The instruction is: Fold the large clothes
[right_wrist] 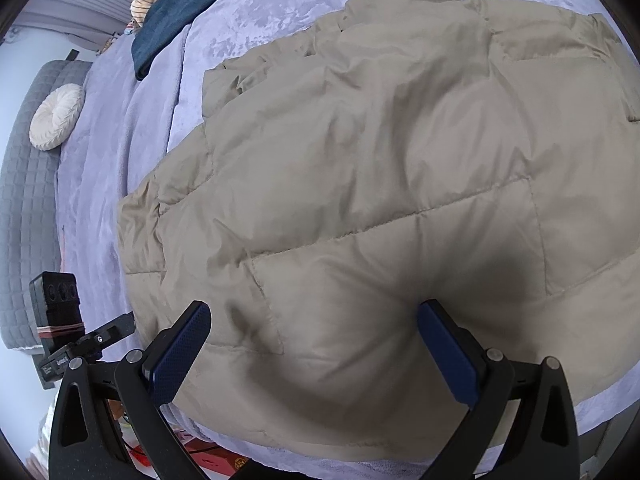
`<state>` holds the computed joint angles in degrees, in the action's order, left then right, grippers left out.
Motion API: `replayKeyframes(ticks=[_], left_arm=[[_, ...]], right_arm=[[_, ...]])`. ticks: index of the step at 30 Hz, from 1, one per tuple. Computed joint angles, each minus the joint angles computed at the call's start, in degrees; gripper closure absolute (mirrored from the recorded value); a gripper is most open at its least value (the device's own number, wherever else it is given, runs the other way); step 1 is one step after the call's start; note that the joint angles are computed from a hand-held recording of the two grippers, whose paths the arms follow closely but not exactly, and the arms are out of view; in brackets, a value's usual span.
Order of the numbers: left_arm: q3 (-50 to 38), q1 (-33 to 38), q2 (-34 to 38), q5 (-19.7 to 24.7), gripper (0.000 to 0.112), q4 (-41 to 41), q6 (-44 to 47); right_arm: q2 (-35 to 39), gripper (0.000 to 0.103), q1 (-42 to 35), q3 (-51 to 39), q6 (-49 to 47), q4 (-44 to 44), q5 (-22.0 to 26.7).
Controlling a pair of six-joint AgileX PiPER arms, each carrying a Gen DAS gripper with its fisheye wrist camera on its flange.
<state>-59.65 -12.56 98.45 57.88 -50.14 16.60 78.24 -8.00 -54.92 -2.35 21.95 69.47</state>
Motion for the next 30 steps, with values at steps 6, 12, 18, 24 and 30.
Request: replayKeyframes(ticks=[6,12,18,24,30], left_arm=[[-4.1,0.8,7.2,1.3,0.013,-7.8,6.3],[-9.6,-2.5,11.5,2.3,0.013,-6.6,7.5],[-12.0,-3.9,15.8,4.1,0.013,-9.3,9.1],[-13.0,-7.3,14.7,2.8,0.054,-10.5,7.4],[-13.3,-7.2,9.8,3.7,0.081,-10.9,4.4]], right_arm=[[0.9,0.0,1.4,0.2,1.0,-0.9,-1.0],[1.6,0.0,2.6,0.4,1.8,-1.9,-1.8],[2.5,0.0,2.5,0.1,1.1,-1.5,-2.0],[2.9,0.0,2.4,0.5,1.0,-1.5,-2.9],[3.3,0.0,1.0,-0.8,-0.3,-0.4,-0.5]])
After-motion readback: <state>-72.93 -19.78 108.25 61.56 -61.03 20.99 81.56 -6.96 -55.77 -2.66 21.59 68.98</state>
